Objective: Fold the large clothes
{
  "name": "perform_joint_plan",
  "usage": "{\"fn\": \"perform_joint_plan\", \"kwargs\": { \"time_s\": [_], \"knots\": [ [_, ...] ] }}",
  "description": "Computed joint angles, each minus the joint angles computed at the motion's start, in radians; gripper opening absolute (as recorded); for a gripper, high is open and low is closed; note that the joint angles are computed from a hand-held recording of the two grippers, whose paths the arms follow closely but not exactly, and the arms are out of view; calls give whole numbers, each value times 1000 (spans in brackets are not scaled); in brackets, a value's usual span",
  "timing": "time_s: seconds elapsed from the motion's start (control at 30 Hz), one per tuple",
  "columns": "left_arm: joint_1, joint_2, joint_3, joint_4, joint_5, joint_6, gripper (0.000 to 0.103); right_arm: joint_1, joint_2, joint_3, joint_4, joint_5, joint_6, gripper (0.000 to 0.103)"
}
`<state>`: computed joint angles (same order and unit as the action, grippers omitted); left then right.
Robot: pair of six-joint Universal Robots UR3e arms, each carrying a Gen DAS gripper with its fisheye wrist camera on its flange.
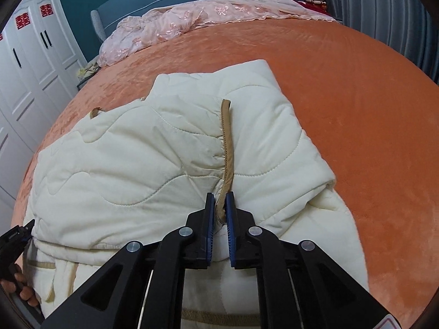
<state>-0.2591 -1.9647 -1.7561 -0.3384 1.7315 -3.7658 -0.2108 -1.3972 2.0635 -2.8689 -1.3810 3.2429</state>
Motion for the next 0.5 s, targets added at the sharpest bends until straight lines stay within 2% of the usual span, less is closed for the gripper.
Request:
{"fn": "perform_joint_plan", "kwargs": {
  "time_s": [0.07, 0.17, 0.23, 0.33, 0.43, 0.5],
  "knots": [
    [-22, 74, -13, -63, 38, 13, 29, 10, -104, 30, 23, -42, 40, 17],
    [-70, 186, -16, -119, 105, 47, 33, 30, -221, 51, 7, -59, 47, 20],
    [-97, 186, 50, -142, 114, 66, 41, 66, -204, -20, 60, -24, 39, 21],
    [-113, 92, 197, -174, 32, 84, 42, 151, -88, -141, 103, 11, 42, 21],
    [-169, -77, 394, -265, 58, 119, 42, 236, 38, -223, 115, -15, 35, 21],
    [-195, -153, 444, -273, 64, 120, 42, 268, 87, -223, 108, -34, 42, 21]
  ]
}}
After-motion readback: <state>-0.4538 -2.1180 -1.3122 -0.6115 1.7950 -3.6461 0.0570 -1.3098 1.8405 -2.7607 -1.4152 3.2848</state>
